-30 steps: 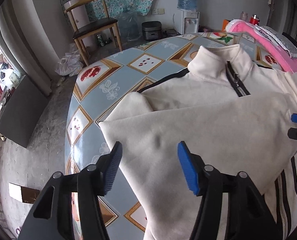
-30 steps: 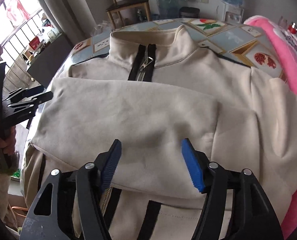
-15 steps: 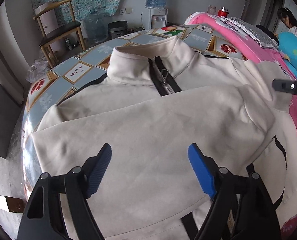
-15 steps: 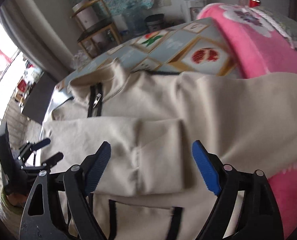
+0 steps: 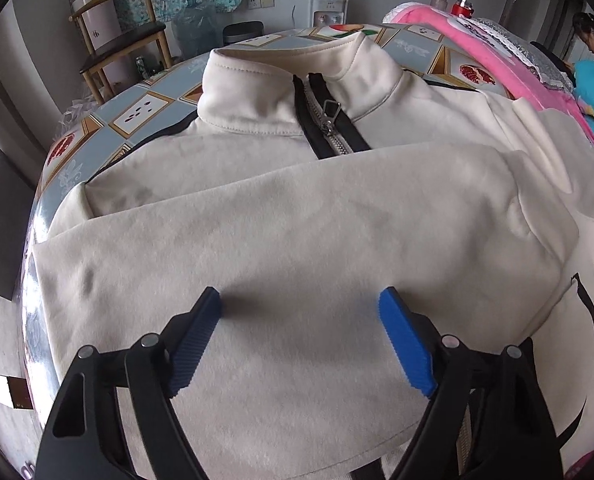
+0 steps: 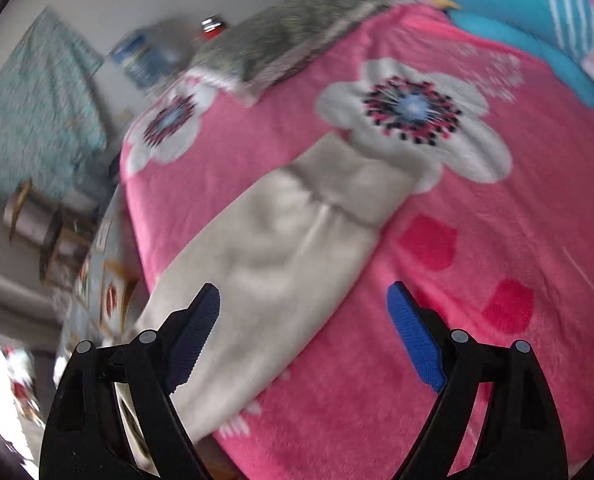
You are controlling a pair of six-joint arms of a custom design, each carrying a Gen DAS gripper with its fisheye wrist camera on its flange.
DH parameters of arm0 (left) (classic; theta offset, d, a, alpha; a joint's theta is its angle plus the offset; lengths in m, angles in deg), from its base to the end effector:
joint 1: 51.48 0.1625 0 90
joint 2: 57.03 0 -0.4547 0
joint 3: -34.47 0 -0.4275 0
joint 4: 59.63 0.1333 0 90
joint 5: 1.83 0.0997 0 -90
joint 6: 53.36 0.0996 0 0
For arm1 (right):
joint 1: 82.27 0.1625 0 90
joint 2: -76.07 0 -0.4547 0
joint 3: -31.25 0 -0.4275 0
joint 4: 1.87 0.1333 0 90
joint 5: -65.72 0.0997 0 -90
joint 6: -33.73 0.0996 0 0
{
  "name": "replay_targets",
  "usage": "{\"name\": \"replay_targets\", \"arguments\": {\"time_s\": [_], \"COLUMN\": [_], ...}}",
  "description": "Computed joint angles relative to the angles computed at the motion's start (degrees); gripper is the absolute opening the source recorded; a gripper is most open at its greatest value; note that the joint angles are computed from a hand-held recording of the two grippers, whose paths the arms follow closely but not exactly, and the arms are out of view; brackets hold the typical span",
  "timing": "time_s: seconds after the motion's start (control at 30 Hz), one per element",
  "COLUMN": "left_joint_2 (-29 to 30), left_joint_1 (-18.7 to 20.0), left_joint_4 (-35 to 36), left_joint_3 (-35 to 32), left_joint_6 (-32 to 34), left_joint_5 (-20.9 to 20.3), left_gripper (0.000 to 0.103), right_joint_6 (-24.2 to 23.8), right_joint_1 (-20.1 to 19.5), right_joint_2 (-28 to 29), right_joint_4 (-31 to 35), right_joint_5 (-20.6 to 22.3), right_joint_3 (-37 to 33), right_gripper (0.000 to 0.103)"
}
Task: Fold large clothes
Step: 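Grasp the other jacket sleeve with the right tool and lift it, then lay the sleeve across the jacket body with the right tool and open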
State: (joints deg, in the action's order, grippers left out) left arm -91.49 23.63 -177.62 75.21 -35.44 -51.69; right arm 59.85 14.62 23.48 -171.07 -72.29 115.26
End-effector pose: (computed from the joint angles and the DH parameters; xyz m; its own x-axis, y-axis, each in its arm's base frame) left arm -0.0457 -0.9405 0.3392 -0.6878 0.2439 -0.6837 0.4733 0.8648 -0.1677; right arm 0.1497 -0.7448 0.3299 -0.6911 0.7123 0.1224 0.2491 0.3937 -0.8848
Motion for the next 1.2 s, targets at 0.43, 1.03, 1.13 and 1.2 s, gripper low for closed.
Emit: {"name": "replay_targets", "arguments": {"time_s": [0.43, 1.03, 1.13, 1.2], "left_joint_2": [0.31, -3.72, -4.27, -5.41], "left_joint_1": [-0.04, -0.37, -0.14, 0.14], "left_joint_4": [0.35, -5.98, -4.15, -4.84], "left_joint_3": [-0.45, 5.28, 4.74, 5.50], "left_joint_6": [-0.27, 2.69, 0.05, -1.14], "left_joint_5": [0.31, 0.63, 0.14, -0.92], "left_gripper": [0.081, 0.075, 0.067, 0.065], "right_joint_6": [7.58, -31.95, -36.37, -39.05], "right_joint_1": [-6.47, 11.87, 15.43, 17.04], "right_joint_2": [5.09, 13.39, 16.98, 19.98], "right_joint_4": [-3.99, -22.39, -19.52, -17.13], "right_joint_5": [7.70, 4.18, 8.20, 10.21], "right_joint_3": [-4.01, -15.39, -20.31, -24.20], "right_gripper": [0.051, 0.009, 0.009, 0.009]}}
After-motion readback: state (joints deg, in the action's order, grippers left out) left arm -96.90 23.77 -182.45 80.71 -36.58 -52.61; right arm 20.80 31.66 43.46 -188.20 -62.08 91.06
